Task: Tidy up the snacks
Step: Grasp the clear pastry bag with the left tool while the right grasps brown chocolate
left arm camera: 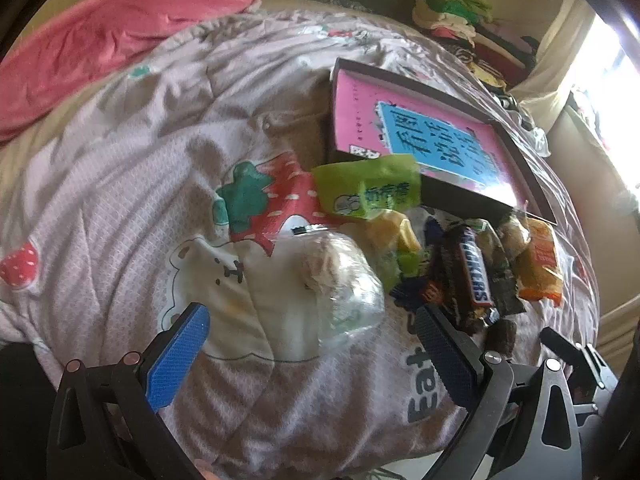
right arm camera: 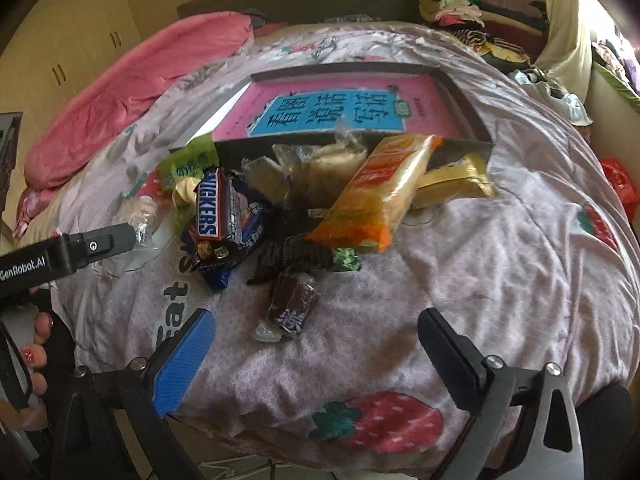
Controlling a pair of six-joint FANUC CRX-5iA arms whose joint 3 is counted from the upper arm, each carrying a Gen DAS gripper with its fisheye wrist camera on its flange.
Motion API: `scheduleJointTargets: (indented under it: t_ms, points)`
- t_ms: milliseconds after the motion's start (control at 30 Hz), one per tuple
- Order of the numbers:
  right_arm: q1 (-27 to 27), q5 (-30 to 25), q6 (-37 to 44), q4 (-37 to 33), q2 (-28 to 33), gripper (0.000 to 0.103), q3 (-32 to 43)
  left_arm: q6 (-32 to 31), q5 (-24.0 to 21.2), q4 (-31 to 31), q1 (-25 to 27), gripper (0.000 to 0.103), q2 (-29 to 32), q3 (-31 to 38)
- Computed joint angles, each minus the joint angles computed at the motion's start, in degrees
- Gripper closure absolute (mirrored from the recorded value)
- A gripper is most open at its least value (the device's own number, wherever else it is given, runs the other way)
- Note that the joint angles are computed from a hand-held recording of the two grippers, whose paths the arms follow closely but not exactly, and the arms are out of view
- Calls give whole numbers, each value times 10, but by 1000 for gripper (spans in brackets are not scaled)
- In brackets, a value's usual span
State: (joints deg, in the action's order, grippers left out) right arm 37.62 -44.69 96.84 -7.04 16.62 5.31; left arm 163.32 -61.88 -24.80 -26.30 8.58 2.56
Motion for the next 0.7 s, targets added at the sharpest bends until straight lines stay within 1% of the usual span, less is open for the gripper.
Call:
scheduleJointTargets:
  t_ms: [200,267,300,367,400,433,500,533,600,633,667,700]
  points:
    - [9,-4,-7,15,14,16,8,-30,40,39,32,2,-2,-22]
    - [9,-2,-10,18,15,21,9,-28,51,45,38,9,-3,-28]
    - [9,0,-11,20,16,26,9,-32,58,51,42,10,-3,-32]
    - [10,2,-12,24,17,32,9,-32,56,53,44,13,2,-29]
    - [11,3,-10,26,17,38,8,-33,51,51,44,15,5,-25]
    - [12,4,-8,28,18,43,8,-34,45,50,44,20,9,-21]
    - [15,5,-3,31,20,47,7,-36,49,53,48,24,9,-22]
    - [16,5,-1,31,21,50,8,-36,47,51,49,28,10,-20]
    - [17,4,5,31,22,54,9,-39,38,47,50,39,14,-14]
    - [18,5,6,34,21,57,7,-41,36,45,51,49,15,-13]
    - [16,3,14,26,20,60,9,-44,33,45,53,56,16,-12]
    - [13,-2,23,16,21,66,13,-48,33,47,54,59,16,-14]
